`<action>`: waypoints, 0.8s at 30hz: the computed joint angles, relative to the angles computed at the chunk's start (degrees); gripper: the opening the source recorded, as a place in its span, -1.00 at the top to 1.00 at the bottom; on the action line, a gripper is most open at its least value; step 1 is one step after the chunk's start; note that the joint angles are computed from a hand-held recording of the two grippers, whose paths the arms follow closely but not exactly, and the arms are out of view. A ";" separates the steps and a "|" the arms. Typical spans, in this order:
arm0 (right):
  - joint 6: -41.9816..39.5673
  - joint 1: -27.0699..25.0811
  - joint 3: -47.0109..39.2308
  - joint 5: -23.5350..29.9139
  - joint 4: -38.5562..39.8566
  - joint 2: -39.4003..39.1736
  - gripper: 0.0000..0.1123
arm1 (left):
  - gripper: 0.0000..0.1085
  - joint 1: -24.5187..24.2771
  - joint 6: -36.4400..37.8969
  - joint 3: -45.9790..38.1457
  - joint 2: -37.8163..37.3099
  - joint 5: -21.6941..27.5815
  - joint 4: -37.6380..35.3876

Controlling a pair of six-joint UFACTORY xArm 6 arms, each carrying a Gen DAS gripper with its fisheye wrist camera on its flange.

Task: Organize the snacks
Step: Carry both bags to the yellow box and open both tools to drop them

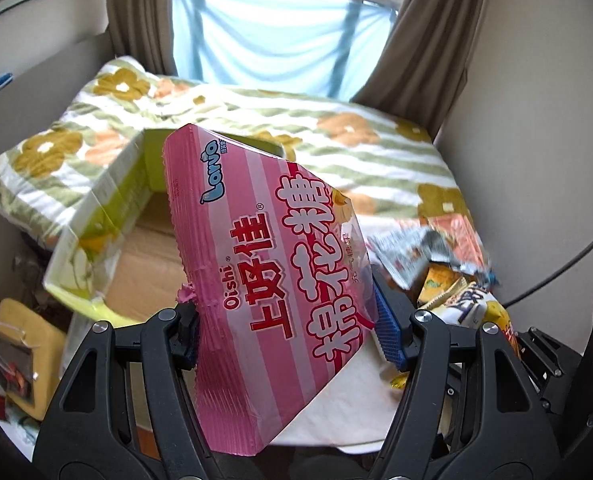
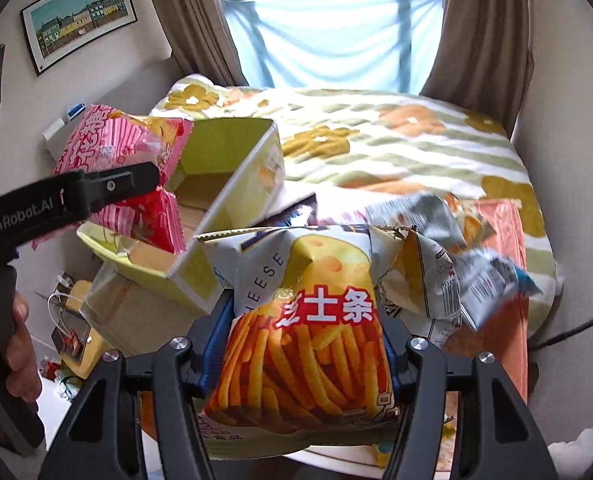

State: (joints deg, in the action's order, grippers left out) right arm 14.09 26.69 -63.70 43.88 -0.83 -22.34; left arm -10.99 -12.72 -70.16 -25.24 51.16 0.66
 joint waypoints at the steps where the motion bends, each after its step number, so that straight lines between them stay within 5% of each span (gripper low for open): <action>1: 2.14 0.86 -0.55 -0.37 -1.74 0.60 -0.01 | -0.17 1.46 2.48 -0.85 0.57 -0.47 -1.89; 13: 23.55 9.21 -19.85 3.07 -19.94 15.81 -0.01 | -0.17 15.84 27.43 -13.93 10.79 2.10 -19.93; 24: 25.62 13.31 -38.47 8.01 -19.17 31.61 -0.01 | -0.17 25.64 37.61 -21.55 18.73 9.34 -25.94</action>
State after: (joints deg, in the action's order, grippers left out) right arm 39.71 40.00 -102.16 51.89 -19.99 9.27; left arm 14.64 24.89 -91.71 -6.50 60.50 -25.29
